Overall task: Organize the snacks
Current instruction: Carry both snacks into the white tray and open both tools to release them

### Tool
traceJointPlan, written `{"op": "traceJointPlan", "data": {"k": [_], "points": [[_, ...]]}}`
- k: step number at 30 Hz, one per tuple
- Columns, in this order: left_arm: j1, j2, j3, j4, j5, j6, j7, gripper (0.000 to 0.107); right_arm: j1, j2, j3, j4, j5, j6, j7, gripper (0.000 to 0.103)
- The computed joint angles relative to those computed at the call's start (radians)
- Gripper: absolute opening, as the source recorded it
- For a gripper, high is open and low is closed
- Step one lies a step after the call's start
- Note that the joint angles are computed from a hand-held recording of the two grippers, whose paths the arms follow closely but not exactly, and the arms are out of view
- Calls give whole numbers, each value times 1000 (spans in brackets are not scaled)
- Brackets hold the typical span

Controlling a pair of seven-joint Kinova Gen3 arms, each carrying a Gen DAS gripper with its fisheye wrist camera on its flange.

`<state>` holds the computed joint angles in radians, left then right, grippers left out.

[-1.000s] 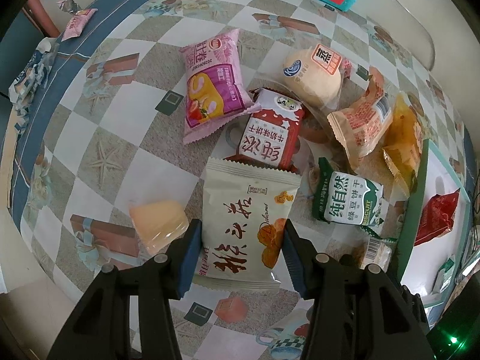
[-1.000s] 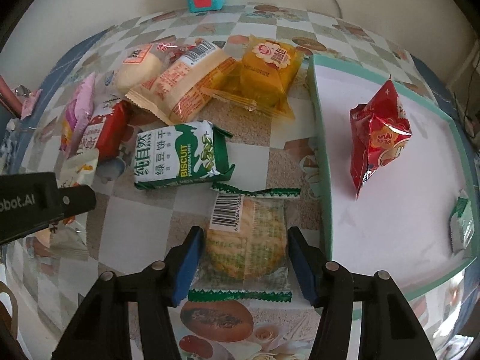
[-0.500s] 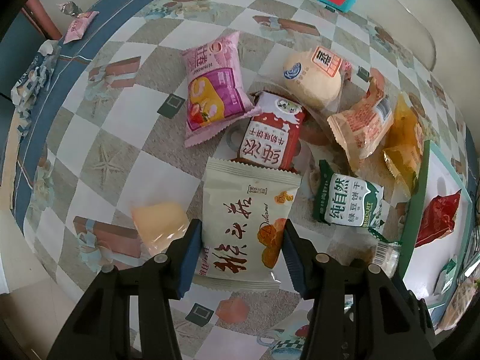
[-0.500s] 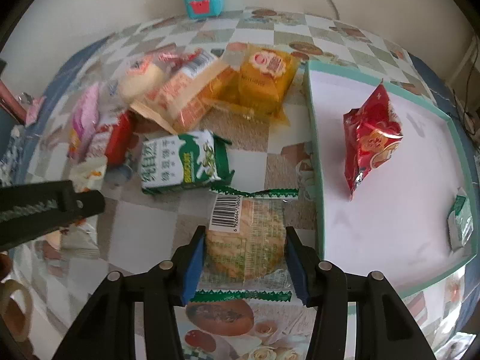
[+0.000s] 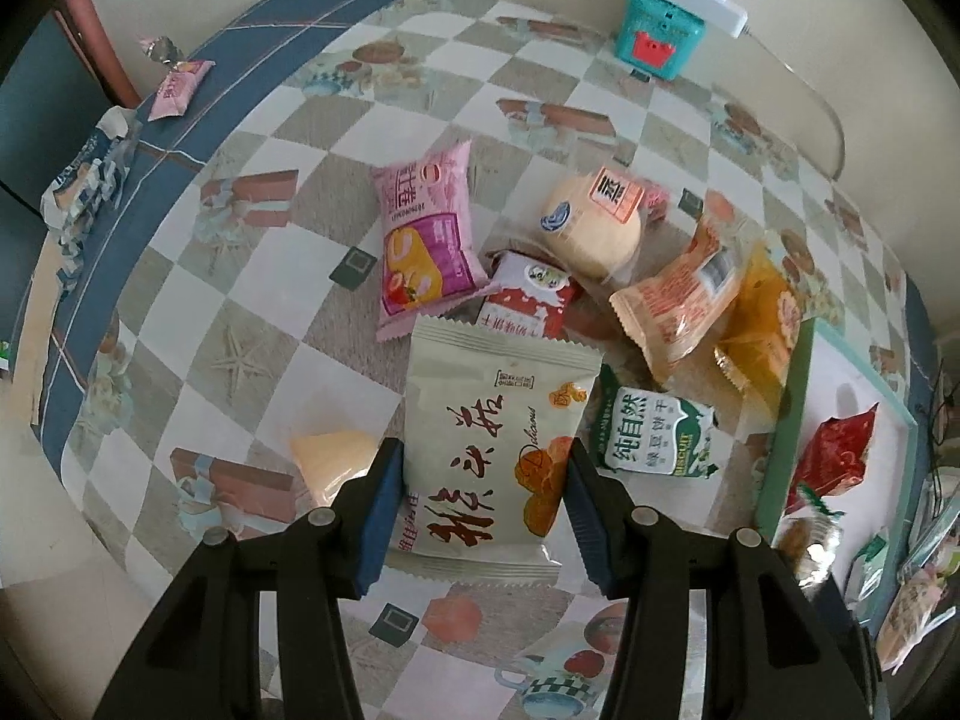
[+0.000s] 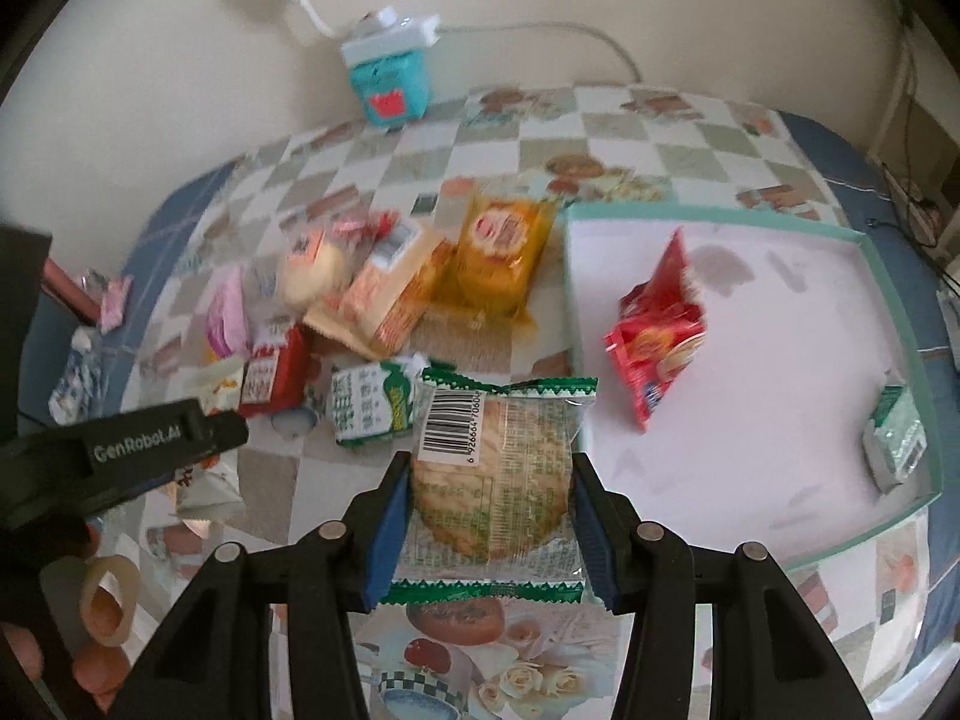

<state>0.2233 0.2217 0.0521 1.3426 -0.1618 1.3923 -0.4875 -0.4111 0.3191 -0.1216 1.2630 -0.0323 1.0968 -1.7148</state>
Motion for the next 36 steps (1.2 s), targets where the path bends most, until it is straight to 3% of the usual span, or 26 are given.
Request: {"op": "traceJointPlan", "data": {"k": [8, 19, 36], "points": [[13, 8, 7, -15, -2, -1, 2, 54, 61, 4, 45, -21, 16, 40, -60, 53], [84, 84, 28, -146, 1, 22, -41, 54, 204, 4, 88, -14, 2, 39, -117, 53], [244, 324, 36, -505, 59, 101, -262, 54, 320, 21, 110, -14, -37, 24, -129, 53]]}}
